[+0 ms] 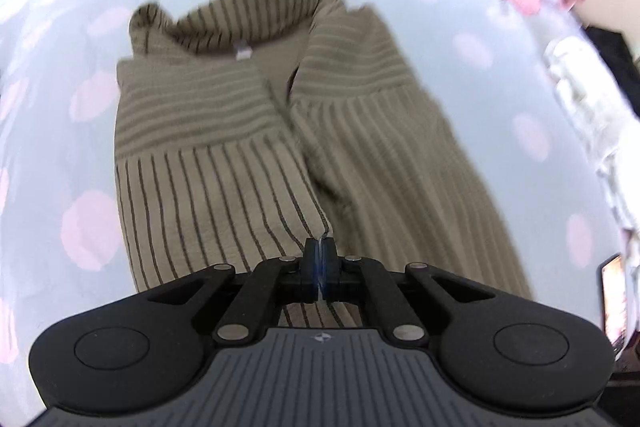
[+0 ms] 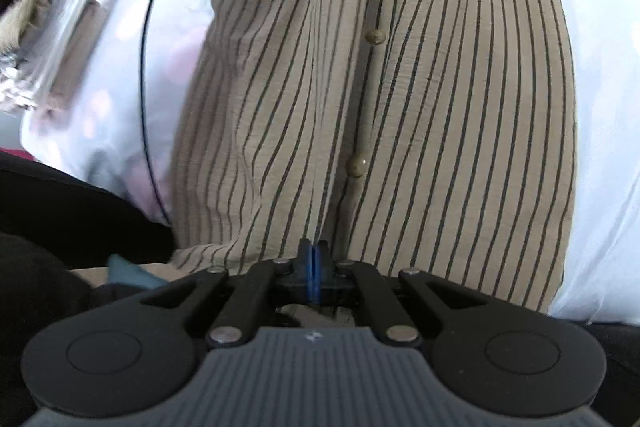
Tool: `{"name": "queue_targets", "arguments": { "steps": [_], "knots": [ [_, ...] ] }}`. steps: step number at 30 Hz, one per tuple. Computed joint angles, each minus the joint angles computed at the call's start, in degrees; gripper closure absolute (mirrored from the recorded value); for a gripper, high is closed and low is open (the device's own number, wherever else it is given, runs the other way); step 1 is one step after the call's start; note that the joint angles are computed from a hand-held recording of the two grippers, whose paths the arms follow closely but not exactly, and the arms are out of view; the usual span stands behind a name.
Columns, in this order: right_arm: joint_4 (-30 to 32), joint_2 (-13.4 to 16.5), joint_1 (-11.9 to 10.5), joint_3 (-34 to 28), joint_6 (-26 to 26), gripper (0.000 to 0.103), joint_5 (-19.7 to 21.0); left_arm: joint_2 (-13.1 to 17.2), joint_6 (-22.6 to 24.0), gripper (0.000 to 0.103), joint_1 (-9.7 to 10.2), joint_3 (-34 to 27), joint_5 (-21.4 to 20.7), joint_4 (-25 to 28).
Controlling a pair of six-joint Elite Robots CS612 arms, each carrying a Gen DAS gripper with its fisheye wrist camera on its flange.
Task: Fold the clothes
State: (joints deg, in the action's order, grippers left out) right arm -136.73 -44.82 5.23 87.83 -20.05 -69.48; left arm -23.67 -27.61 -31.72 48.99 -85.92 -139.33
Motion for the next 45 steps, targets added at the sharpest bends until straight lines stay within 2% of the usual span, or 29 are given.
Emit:
{"name": "queue_targets", "arguments": {
  "steps": [4, 8, 10, 12, 15, 18, 21, 24, 25, 29, 33, 37, 39, 40, 41, 42, 43, 45],
  "knots": [
    [-0.7, -0.3, 0.1, 0.8, 1.6, 0.102, -0.7, 1.3, 0.6, 0.103, -0.48, -1.5, 0.1, -0.9],
    [1.7, 0.5, -0.2, -0.2, 2.7, 0.101, 0.2, 2.6, 1.1, 0.101, -0.86, -3.4, 0.3, 2.9],
    [2.9, 1.3, -0.6, -0.7, 2.7, 0.097, 1.9, 2.5, 0.8, 0.098, -0.97, -3.4, 1.1, 4.6],
    [3.9, 1.6, -1.3, -0.7, 2.9, 0.096, 3.5, 0.8, 1.1, 0.077, -1.06, -0.3, 2.1, 2.6],
    [4.5, 2.5, -1.2, -0.8, 4.2, 0.098, 6.7, -2.9, 1.8, 0.063, -1.40, 6.6, 4.7, -2.3],
    [4.8, 2.6, -1.4, -0.6, 4.6, 0.100, 8.1, -7.3, 2.2, 0.057, -1.88, 14.9, 6.2, -7.3],
    [3.2, 2.3, -1.3, 0.1, 4.8, 0.090, 7.3, -11.7, 1.2, 0.049, -2.60, 23.6, 6.4, -12.2],
    [1.1, 1.8, -1.2, 1.0, 4.2, 0.073, 6.4, -15.6, -1.3, 0.047, -3.38, 31.2, 5.9, -14.5],
    [0.6, 1.7, -1.1, 1.2, 4.1, 0.072, 6.4, -16.7, -2.6, 0.047, -3.66, 33.4, 5.6, -14.9],
    [-0.8, 1.4, -1.1, 2.0, 3.9, 0.072, 6.1, -20.2, -8.7, 0.047, -5.00, 41.0, 3.3, -17.4],
    [-2.4, 1.5, -1.3, 2.5, 4.8, 0.073, 6.2, -21.5, -14.7, 0.047, -6.23, 45.5, -0.8, -20.2],
    [-1.8, 1.7, -1.8, 2.8, 5.0, 0.078, 8.4, -20.9, -17.4, 0.048, -7.43, 46.7, -2.6, -19.8],
    [-1.5, 1.7, -1.8, 2.8, 4.8, 0.078, 8.6, -20.5, -17.8, 0.053, -7.82, 46.6, -2.3, -19.7],
    [-2.0, 1.7, -1.7, 3.0, 4.8, 0.083, 8.7, -20.3, -17.9, 0.055, -8.03, 46.6, -2.0, -19.7],
    [-2.5, 1.7, -1.7, 3.2, 4.8, 0.089, 8.9, -20.3, -18.2, 0.067, -8.13, 46.7, -1.4, -19.8],
    [-3.0, 1.6, -1.6, 3.4, 4.9, 0.101, 9.0, -20.4, -18.4, 0.090, -8.18, 46.8, -0.8, -20.0],
    [-3.9, 1.6, -1.7, 3.7, 5.0, 0.101, 9.8, -20.6, -19.6, 0.100, -7.95, 47.4, -1.2, -21.7],
    [-5.3, 1.3, -2.1, 4.5, 4.8, 0.101, 12.4, -21.2, -23.2, 0.103, -7.30, 49.3, -2.8, -26.3]
  ]
}}
